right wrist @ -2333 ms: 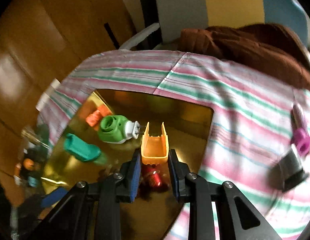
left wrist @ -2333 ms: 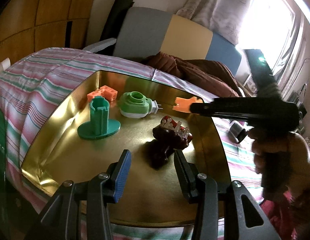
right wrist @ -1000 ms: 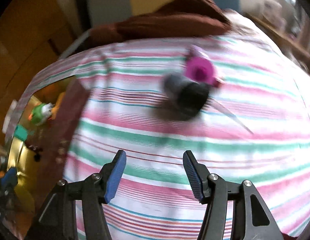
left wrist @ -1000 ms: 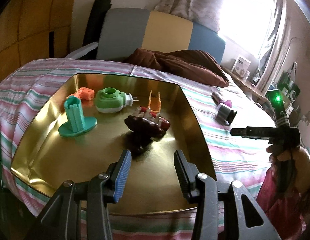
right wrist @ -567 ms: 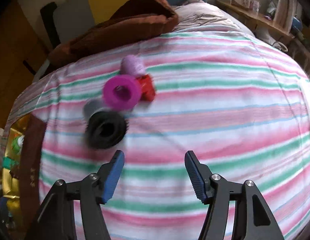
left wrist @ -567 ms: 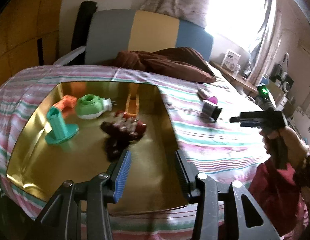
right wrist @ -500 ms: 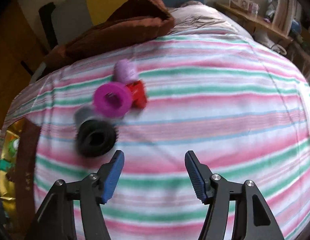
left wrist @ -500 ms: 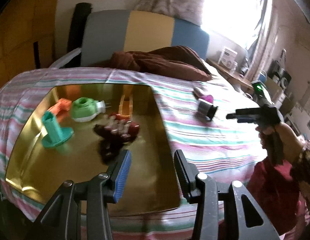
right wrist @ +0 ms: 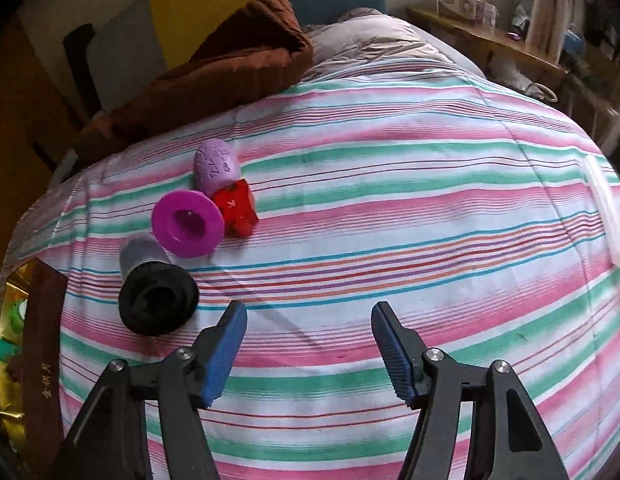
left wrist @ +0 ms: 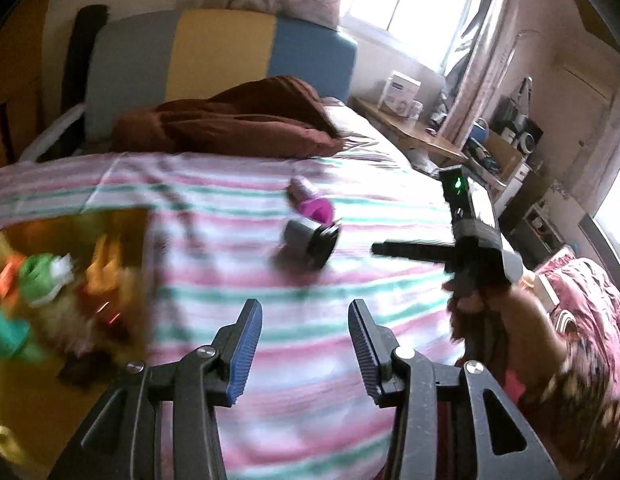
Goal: Organize rigid objects
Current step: 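Move both open tools back toward the remaining toys, then grasp the grey-black cup with the left tool and lift it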
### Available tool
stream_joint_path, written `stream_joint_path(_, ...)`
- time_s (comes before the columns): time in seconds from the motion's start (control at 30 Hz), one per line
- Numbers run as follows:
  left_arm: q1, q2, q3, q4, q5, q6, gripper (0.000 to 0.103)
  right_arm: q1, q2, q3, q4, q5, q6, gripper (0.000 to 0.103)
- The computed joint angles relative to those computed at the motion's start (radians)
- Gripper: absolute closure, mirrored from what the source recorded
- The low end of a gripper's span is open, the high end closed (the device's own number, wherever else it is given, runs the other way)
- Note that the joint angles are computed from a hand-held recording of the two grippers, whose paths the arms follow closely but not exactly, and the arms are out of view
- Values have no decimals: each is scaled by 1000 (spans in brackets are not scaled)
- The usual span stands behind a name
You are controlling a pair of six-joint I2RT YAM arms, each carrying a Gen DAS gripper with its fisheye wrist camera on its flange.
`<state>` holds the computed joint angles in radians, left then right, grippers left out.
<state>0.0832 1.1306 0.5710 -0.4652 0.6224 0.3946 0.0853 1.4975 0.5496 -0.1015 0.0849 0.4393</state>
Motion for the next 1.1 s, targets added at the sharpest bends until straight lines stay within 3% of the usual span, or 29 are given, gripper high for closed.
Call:
stream_joint_path(0.17,-266,173,67,228,-216,-226,57,-60,4,6,-20,-65,29,37)
stream_joint_path(0.43,-423,471,254,359,-418,-381,57,-124,-23,-6,-7,-124,43,37)
stream_joint_path(0.67,-493,585,298,468,-620,-366,58,-208,-23,-17,12,-208,62,35)
stream_joint_path(0.83,-481,647,338,434,-592,-333,58,-245,-31,-20,12,-248,79,34)
stream_joint_path(1.1,-547,561,135,614,-589,-209,57,-242,-34,-17,5,-249,95,34)
